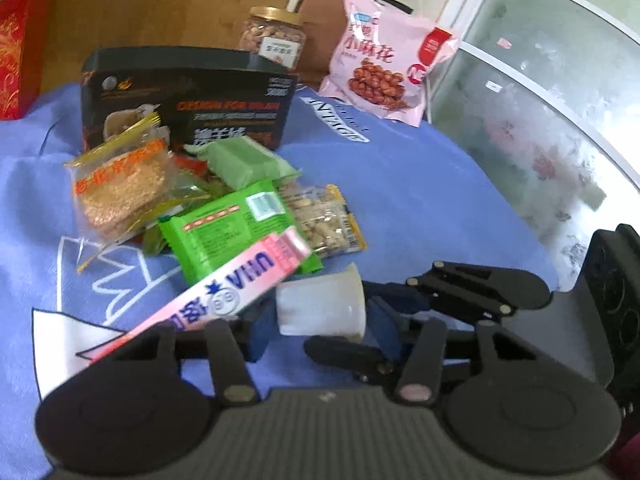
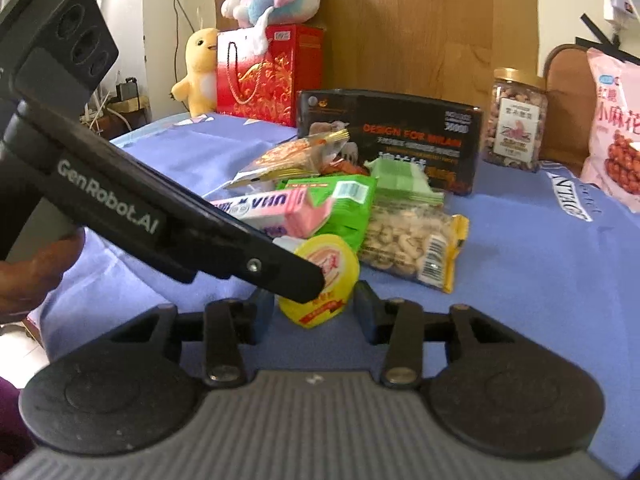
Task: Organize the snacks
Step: 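Grasp the white yellow-lidded cup with the left tool, then carry the cup over the black tin box and open the left tool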
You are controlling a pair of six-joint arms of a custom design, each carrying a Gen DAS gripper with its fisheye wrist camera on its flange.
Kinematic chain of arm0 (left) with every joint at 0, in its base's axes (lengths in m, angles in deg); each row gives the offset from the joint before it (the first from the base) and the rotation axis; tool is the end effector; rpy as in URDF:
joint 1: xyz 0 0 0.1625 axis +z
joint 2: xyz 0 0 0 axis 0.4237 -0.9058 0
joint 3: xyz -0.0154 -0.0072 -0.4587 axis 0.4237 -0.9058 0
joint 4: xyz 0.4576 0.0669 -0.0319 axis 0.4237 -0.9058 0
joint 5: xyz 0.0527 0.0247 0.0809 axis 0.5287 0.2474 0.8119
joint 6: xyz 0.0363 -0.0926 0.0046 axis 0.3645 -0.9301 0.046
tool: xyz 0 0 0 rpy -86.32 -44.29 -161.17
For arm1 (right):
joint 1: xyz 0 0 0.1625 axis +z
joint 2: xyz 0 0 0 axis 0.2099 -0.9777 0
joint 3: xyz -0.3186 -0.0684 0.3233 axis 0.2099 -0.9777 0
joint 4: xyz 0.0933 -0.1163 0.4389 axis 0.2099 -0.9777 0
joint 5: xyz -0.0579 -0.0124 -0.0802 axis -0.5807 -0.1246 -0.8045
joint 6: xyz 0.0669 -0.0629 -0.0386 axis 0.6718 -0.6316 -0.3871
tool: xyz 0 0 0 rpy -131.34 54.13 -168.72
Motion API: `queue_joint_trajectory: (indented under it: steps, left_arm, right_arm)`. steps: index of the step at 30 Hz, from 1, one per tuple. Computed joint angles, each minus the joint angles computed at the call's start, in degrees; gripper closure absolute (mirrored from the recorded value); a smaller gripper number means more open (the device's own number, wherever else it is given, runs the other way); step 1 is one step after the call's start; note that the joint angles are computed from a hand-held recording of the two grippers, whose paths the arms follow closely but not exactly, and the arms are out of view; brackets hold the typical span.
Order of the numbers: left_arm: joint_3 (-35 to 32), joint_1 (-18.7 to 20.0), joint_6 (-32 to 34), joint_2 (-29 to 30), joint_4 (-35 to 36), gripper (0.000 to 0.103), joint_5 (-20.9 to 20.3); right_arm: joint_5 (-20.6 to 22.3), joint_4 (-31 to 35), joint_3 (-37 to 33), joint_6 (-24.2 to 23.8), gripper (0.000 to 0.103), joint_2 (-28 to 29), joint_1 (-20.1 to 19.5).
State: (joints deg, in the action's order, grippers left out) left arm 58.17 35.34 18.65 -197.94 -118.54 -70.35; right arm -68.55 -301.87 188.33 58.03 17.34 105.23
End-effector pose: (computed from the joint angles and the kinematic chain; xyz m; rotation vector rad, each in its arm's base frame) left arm -0.0252 -0.3668 0.2848 0.8972 2.7380 -0.6691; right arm 0.2797 -0.3221 -0.0522 1.1277 -2.3639 1.0043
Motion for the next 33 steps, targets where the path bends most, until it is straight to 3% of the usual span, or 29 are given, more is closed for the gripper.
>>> queue_joint_trajectory:
  steps: [4,10,17,24,33]
  left_arm:
    - [0.17,-1.95,0.2,-0.36,-0.51,0.054,0.11]
    - [-1.24,-2.52,1.02,1.57,-2.73,0.053,-0.53]
    - [-4.67,-3.55,2.36,5.23,-6.8,0.053,0.49]
    - [-11.4,-1.07,3.86,14.3,-15.81,0.054,3.13]
    - [-21.32,4.66,3.72,26.35,-23.67,0.053,1.95]
  right_arm:
    - [-0.93,-0.09,0.54,0.17,0.056,-1.22,0.36]
    - [-0.82,5.73,0.07,5.11,0.056,-5.21,-0.03]
    - [1.43,6.4,-2.85,2.66,0.056,-6.88,-0.87]
    - [3.64,8.42,-11.56,-4.14,0.056,-5.89,-2.4]
    - [2.64,18.15,-22.8,-4.21,0.056,-4.09,-4.24]
